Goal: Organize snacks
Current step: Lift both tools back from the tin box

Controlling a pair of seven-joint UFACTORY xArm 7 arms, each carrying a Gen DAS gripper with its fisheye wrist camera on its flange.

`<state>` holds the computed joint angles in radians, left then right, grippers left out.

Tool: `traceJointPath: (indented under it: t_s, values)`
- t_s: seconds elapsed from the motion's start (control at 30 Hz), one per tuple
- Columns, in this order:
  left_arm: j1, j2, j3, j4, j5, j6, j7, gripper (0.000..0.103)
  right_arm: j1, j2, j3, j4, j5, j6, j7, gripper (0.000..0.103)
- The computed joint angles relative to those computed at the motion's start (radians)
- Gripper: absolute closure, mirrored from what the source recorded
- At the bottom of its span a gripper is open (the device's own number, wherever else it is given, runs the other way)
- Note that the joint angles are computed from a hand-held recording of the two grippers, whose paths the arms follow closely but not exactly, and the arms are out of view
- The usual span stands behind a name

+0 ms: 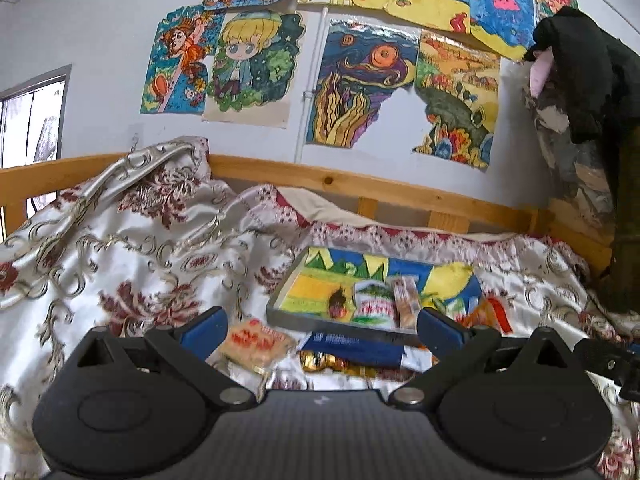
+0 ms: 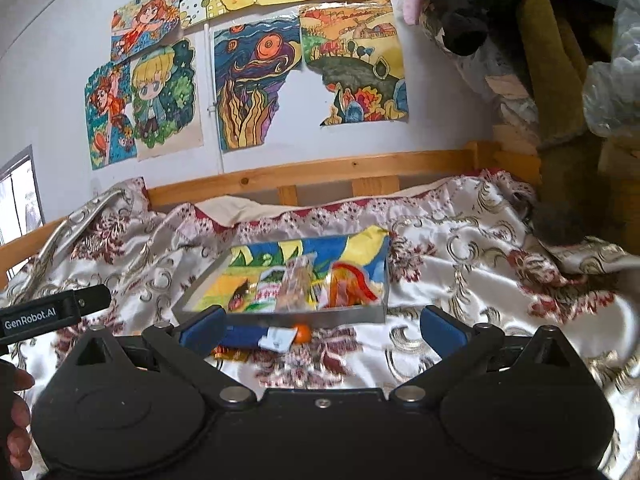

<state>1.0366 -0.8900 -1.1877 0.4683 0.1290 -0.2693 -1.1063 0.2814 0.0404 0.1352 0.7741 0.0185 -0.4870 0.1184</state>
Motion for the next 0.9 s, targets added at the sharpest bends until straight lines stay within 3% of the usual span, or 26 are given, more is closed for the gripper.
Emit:
traceJointPath:
  t_s: [0.3,0.9]
  values:
    - [-0.112,0.009,0.04,-0.053,0.03,0.073,0.002,0.0,0.012,-0.06,0.014,-0.102,0.035,0.01,-0.044,0.001]
    - [-0.073,0.052,0.017,-0.05,0.09,0.113,-0.013,0.0,0.021,-0.006,0.011,-0.076,0.028,0.054,-0.045,0.001]
